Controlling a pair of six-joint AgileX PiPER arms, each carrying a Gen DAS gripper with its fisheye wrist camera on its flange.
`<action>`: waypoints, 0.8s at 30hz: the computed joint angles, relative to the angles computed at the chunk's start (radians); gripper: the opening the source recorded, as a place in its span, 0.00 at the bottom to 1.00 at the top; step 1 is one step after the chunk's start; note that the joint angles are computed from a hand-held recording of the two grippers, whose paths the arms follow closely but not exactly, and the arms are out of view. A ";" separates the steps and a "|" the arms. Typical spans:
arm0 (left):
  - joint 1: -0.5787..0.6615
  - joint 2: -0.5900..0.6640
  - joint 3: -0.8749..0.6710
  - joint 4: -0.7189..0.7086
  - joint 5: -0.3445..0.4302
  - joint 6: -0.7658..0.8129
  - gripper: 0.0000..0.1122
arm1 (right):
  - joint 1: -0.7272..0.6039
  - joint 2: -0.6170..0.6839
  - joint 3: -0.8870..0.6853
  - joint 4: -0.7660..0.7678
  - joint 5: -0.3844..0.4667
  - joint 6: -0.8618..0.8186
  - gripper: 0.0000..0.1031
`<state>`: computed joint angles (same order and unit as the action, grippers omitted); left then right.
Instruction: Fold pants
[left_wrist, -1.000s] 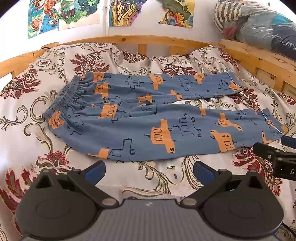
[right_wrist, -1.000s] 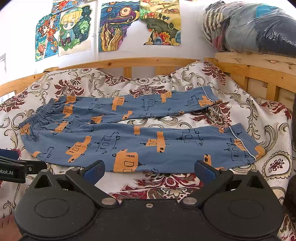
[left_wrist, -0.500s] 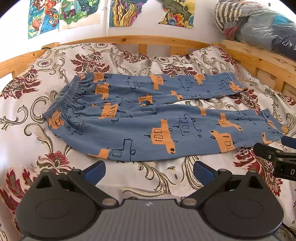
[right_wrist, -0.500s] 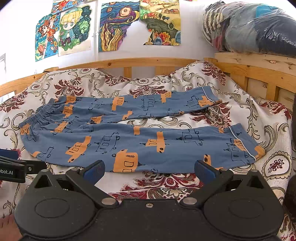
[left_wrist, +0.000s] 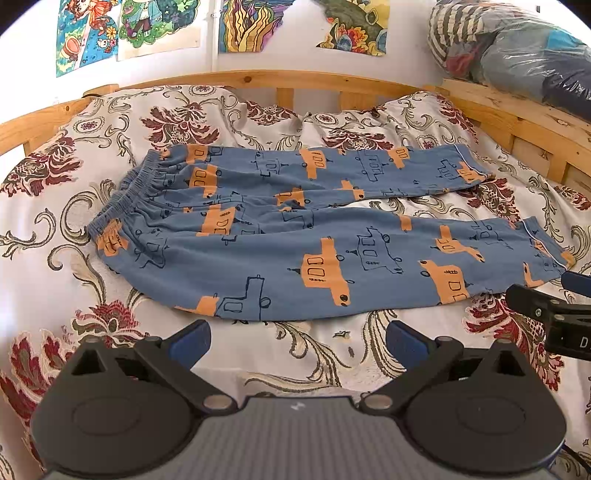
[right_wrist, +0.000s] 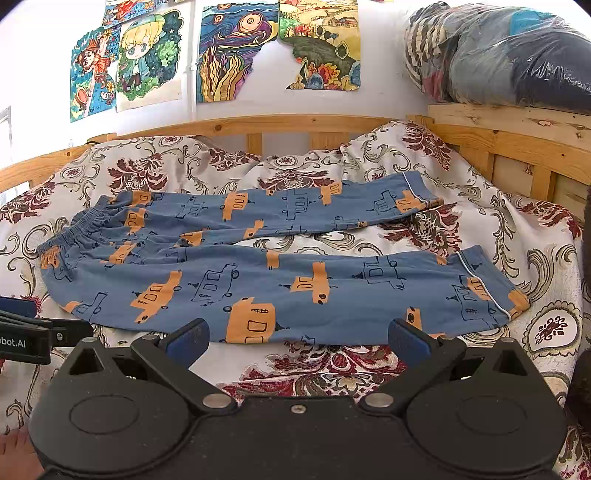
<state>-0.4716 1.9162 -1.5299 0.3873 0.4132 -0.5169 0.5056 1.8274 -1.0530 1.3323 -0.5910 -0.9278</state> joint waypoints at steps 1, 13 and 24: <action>0.000 0.000 0.000 0.000 0.000 0.000 0.91 | 0.000 0.000 0.000 0.000 0.000 0.000 0.99; 0.001 -0.001 0.002 0.002 -0.001 -0.002 0.91 | 0.003 -0.003 -0.008 0.031 0.002 -0.032 0.99; 0.010 0.030 -0.063 -0.010 -0.005 0.064 0.91 | -0.088 0.000 -0.078 0.106 0.145 -0.167 0.99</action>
